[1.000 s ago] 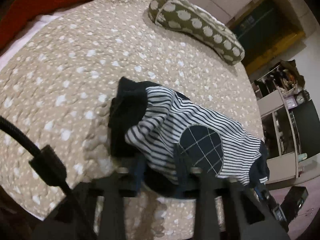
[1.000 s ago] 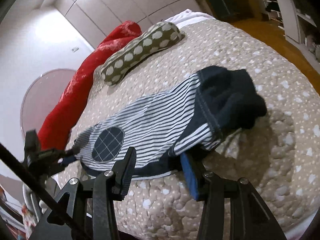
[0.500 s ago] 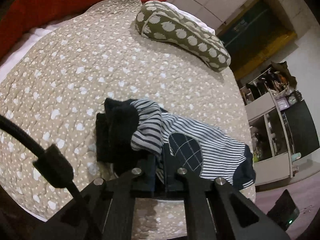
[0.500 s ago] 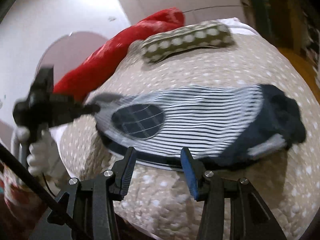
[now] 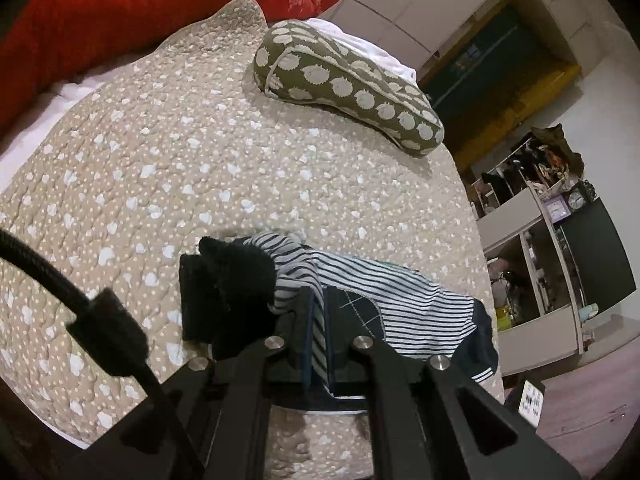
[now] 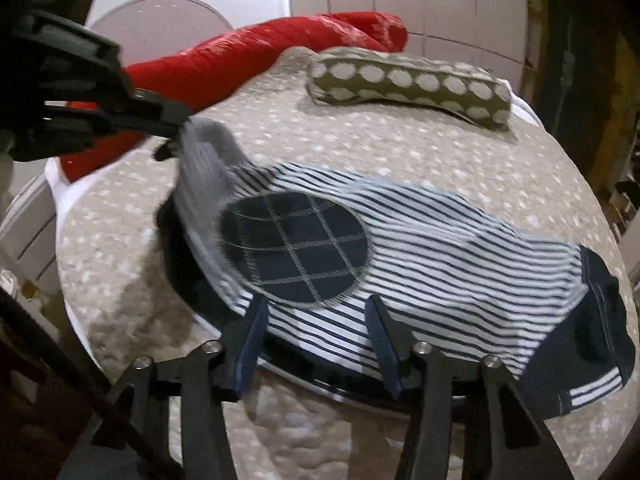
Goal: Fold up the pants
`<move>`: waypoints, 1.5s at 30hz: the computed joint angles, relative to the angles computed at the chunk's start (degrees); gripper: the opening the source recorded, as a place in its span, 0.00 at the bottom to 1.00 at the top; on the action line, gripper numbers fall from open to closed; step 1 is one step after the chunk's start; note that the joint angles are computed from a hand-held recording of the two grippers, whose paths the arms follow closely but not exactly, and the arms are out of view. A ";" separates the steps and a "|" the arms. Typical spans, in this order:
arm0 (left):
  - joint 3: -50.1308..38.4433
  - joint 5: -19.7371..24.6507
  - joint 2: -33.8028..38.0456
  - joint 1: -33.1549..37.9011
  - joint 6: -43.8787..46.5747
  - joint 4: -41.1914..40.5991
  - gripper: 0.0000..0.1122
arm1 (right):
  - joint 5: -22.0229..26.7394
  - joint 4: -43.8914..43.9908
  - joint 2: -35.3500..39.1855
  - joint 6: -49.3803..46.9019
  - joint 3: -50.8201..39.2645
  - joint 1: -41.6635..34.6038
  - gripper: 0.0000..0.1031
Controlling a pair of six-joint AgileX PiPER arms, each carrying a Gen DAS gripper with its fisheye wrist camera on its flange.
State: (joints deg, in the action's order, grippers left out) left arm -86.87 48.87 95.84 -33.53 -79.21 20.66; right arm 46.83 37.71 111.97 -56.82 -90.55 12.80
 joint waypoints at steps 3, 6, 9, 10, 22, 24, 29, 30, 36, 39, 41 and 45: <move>2.22 -3.09 -0.60 0.20 -1.02 -0.48 0.05 | 1.93 -1.51 1.98 2.14 -2.56 -0.82 0.33; 3.95 -3.74 -1.48 -1.21 -3.08 2.23 0.06 | 3.08 -0.37 2.31 2.09 -3.37 -1.72 0.33; 4.11 -1.93 -2.06 -1.83 -3.30 3.88 0.08 | 3.25 -2.31 2.77 3.43 -4.77 -1.60 0.33; 4.28 -1.06 -2.64 -2.18 -4.31 5.15 0.10 | 3.61 -2.53 3.12 4.85 -6.19 -1.89 0.33; 15.30 -5.71 -8.40 -1.14 -10.47 2.61 0.35 | 7.67 6.55 -1.81 1.67 -3.37 -6.41 0.62; 14.89 -6.77 -6.54 -0.36 -8.07 -0.19 0.35 | 5.89 6.10 -3.12 0.70 0.74 -5.63 0.62; 9.07 -5.13 0.19 1.70 -1.14 -5.73 0.35 | 6.10 7.89 -3.22 0.94 2.13 -6.19 0.62; 7.08 -3.97 1.88 2.08 0.51 -6.91 0.31 | 5.86 8.47 -3.60 0.39 2.58 -6.47 0.62; -0.16 -1.12 6.76 2.83 5.18 -9.25 0.04 | 7.36 10.34 -4.08 -1.21 2.34 -8.07 0.62; -0.84 -2.61 5.72 3.01 6.71 -10.14 0.04 | 9.42 11.27 -3.45 -2.76 1.22 -7.55 0.62; -1.46 -2.81 4.97 3.47 7.78 -10.95 0.04 | 10.75 10.92 -2.70 -3.13 -0.04 -6.14 0.62; -2.51 -2.59 4.33 3.88 8.32 -11.01 0.04 | 8.92 9.02 -1.33 -4.11 -0.95 -1.74 0.64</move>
State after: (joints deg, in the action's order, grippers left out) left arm -89.38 46.28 100.17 -29.65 -70.89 9.65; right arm 55.74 46.73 110.64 -60.92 -91.51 11.07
